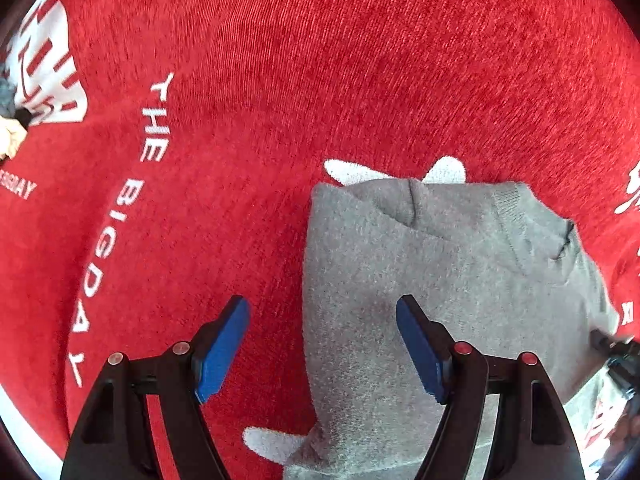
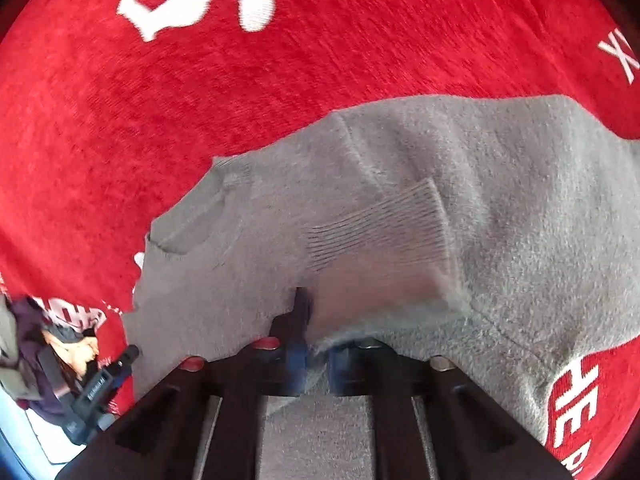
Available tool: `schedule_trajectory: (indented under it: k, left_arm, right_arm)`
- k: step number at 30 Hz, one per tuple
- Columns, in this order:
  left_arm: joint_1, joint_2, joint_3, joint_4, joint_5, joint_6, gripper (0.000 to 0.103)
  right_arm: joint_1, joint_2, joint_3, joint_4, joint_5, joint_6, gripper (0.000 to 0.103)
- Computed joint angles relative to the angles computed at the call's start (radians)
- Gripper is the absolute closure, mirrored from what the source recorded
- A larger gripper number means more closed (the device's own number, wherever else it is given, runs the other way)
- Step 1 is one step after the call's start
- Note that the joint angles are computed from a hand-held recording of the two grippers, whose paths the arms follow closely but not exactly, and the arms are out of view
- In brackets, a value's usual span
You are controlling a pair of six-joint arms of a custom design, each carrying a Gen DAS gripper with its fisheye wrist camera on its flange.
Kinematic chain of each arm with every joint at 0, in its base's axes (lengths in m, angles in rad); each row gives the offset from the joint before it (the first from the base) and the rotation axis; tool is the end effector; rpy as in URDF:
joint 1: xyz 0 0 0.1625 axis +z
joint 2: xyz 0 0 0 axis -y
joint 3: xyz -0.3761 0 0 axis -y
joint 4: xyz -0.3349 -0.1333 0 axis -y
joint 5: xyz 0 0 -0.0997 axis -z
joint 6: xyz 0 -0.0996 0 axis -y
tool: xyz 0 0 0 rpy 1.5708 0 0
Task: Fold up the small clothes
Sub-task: 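Grasp the cuff of the other sleeve with the right tool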
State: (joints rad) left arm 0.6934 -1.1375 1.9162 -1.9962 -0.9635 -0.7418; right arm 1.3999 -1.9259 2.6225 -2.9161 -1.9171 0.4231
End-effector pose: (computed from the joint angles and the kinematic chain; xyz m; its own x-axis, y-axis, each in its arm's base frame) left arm -0.2334 -0.4412 0.1574 -0.7625 0.1535 -0.6285 0.2800 0.9541 -0.1066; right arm 0.0535 -0.2753 0.2858 -0.7578 0.6525 -0.0014 0.4898 0.5674 -0.6619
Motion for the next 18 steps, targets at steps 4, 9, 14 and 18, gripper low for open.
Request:
schedule_trajectory:
  k: [4,9,14,18]
  left_arm:
    - [0.008,0.021,-0.015,-0.014,-0.001,-0.002,0.026]
    - [0.039,0.040,-0.034,-0.072,-0.067,0.015,0.026]
    - [0.091,0.101,-0.116,-0.088,-0.125,0.096,0.035]
    - [0.113,0.123,-0.149,-0.109,-0.153,0.120,0.093]
  right_arm:
    - [0.077,0.016,-0.057,-0.033,0.008,-0.180,0.095]
    - [-0.071,-0.030,-0.062,0.080,0.104,-0.226,0.090]
    - [-0.167,-0.175,0.026,0.150,0.158,-0.283,0.084]
    - [-0.215,-0.249,0.039,0.206,0.214,-0.292,0.084]
